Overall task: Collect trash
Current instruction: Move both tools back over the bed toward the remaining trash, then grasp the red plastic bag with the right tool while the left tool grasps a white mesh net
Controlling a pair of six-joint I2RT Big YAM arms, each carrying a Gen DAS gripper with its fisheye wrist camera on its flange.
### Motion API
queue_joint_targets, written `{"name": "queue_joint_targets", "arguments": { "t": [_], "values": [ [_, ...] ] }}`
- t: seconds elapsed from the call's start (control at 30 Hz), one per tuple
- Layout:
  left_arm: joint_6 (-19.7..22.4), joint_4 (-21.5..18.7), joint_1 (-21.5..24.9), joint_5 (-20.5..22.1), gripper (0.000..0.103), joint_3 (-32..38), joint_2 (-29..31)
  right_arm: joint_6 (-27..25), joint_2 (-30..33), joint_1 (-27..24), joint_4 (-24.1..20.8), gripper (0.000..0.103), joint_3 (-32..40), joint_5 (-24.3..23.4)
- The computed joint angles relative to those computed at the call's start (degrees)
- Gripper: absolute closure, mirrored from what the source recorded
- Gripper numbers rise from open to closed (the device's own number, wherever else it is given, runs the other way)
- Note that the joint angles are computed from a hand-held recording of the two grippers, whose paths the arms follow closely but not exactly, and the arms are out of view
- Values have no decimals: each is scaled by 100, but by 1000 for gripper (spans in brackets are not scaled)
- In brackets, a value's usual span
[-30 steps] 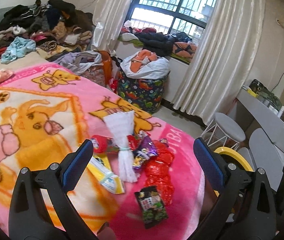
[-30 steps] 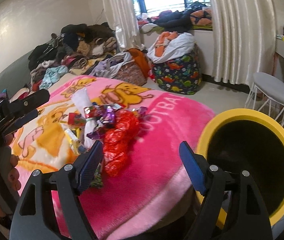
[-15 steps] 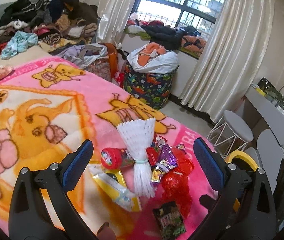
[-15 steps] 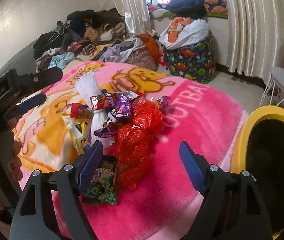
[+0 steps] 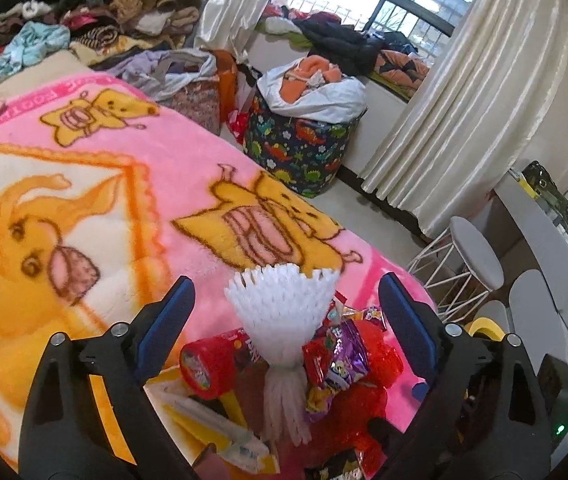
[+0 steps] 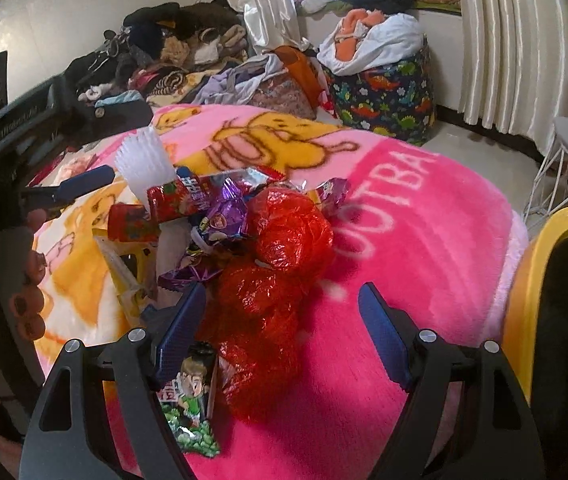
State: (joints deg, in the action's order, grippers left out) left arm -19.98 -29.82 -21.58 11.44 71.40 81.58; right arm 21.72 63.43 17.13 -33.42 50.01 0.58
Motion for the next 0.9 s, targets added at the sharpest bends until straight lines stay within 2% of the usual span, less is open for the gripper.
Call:
{"name": "queue_joint_targets", "arguments": {
  "t": [0.1,0.17,0.23,0.27,0.33,0.43,0.53,0.9],
  "values": [
    [-55,-79,8,56,25,105,125,48,139,-63,-17,27,44,-135],
    [-66,-105,22,138,32,151,192,72,232,-119,-42,30,71,-275],
    [-44,-167,4,125,47,182,232,82,334,-189,-74,39,108,-457],
    [-21,-205,-9,132,52,195,247,100,392,-213,-118,43,143,-503],
    [-1,-188,-39,139,68,158,226,113,396,-236,-89,57,131,-646],
    [16,-126,-70,120,85,74,144,41,348,-215,-65,67,109,-736],
    [-25,-39,-78,145,90,-36,21,29,229,-187,-59,69,70,-655],
    [-26,157,-224,99,91,-436,-589,208,-488,-435,53,71,-312,-534]
  ]
}}
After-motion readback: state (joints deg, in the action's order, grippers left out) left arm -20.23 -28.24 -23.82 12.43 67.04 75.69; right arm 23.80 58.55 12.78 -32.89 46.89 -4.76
